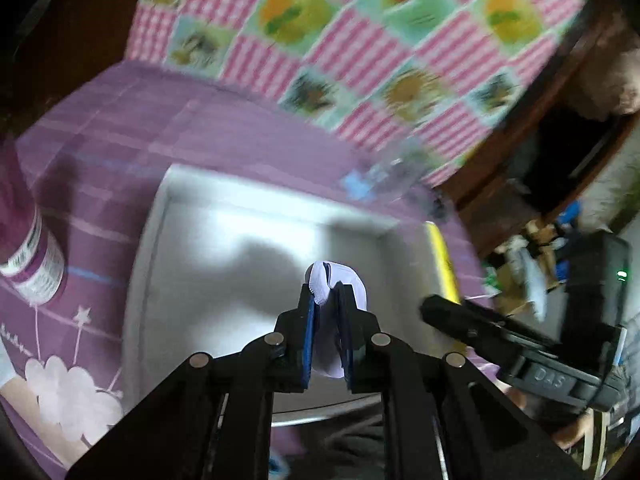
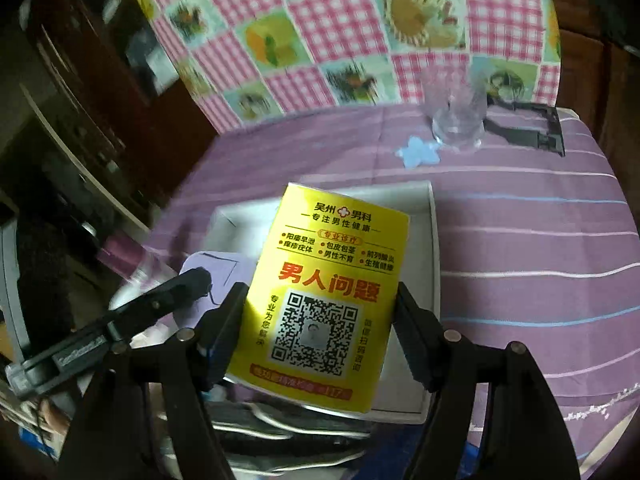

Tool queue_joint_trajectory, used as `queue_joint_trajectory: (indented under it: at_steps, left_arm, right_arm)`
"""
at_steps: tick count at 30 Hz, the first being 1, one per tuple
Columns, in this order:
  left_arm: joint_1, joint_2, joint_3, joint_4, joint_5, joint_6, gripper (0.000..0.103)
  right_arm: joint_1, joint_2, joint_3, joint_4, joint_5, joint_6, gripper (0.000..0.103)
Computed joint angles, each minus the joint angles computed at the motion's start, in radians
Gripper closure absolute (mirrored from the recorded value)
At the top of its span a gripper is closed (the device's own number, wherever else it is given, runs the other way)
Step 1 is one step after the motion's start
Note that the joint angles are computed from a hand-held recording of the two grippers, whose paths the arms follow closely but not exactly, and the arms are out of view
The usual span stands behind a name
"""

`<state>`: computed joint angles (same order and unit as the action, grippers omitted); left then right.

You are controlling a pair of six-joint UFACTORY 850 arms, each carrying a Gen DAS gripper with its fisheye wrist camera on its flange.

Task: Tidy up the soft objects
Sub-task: 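Carry the pouch and tissue pack over the white box with both grippers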

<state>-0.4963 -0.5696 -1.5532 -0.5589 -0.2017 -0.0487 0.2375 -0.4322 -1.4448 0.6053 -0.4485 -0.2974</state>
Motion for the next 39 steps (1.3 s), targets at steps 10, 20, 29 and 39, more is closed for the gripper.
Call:
queue_joint_trajectory:
  at_steps: [10, 20, 29, 39]
  left_arm:
    - [0.032, -0.057, -0.027, 0.046, -0.149, -0.073, 0.093]
    - [0.023, -0.063, -0.050, 0.202, -0.194, -0.187, 0.091]
    - [0.017, -0.073, -0.071, 0.288, -0.236, -0.244, 0.091]
    - [0.020, -0.074, -0.071, 0.138, -0.240, -0.101, 0.091]
  right_arm:
    - [-0.027, -0.049, -0.011, 0.123, -0.075, -0.126, 0.015]
    - [-0.054, -0.042, -0.013, 0.222, -0.130, -0.055, 0.012]
    - [-0.028, 0.009, 0.007, 0.032, -0.063, 0.078, 0.038]
    - [-0.013, -0.051, -0.040, 0.044, -0.140, 0.067, 0.056]
